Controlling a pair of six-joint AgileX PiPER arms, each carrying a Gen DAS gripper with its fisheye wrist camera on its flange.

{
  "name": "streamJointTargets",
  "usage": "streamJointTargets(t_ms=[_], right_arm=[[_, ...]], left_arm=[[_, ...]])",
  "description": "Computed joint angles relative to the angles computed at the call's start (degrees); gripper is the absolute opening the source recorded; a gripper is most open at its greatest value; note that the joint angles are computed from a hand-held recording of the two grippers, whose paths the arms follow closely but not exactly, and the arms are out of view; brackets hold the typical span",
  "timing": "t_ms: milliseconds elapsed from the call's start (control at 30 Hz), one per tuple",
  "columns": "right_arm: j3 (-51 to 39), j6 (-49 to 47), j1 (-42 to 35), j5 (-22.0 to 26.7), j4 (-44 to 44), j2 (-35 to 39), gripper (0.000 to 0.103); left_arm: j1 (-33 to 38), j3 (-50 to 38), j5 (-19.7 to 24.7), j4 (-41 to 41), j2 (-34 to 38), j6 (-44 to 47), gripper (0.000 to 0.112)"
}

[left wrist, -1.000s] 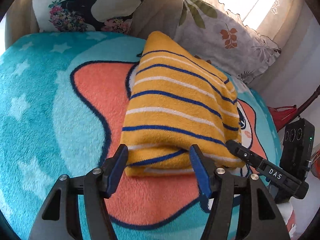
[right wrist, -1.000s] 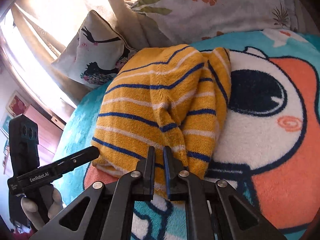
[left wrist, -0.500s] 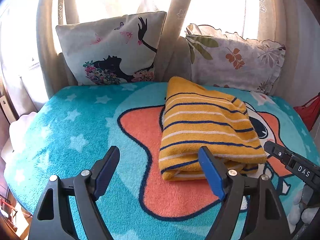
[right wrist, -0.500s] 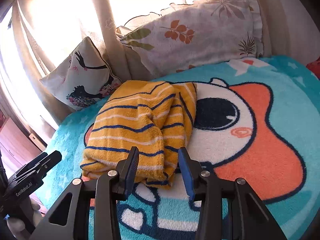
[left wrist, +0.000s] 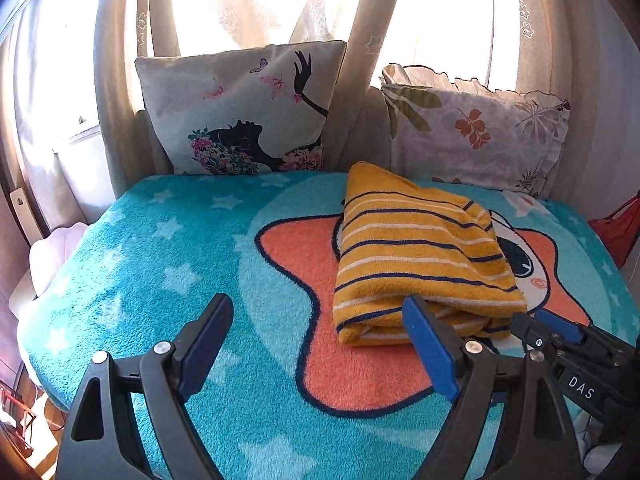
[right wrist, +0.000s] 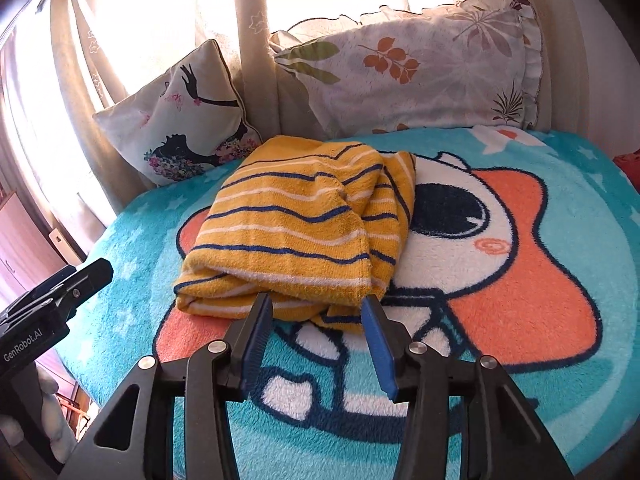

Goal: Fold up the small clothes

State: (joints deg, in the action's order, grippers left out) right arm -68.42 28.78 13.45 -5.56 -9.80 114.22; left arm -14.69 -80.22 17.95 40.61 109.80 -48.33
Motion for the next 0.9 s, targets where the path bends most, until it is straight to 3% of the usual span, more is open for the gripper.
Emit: streamJointTargets(t_ms=[367,467,633,733,900], right_arm=[[-0.17,-30.0,2.03,1.68,30.35,-0.45,0.052],[-0.47,-30.4,2.12,2.01,30.37,-0.35,0.052],[-0.46,-41.7,2.8,1.77,41.73,-0.49,0.052],[-0.44,-44.14,2.92,1.71,44.1,-0.55,0.053],[-0.49,-49.66,3.22,1.64,49.74,-0.55,0.053]], left_arm=[[0.0,3.63,-0.96,13.42,-2.27,-13.87,0.093],[-0.36,4.21,-0.23,17.66,-2.71,-17.96,0.094],[-0.71,5.75,0.1,25.88,-3.75,-26.12,0.096],[-0.96,7.2,0.39,32.64,-4.67,-33.28,0.098],[-2.16,8.79,3.7,39.62,-5.29,-41.44,0.1]])
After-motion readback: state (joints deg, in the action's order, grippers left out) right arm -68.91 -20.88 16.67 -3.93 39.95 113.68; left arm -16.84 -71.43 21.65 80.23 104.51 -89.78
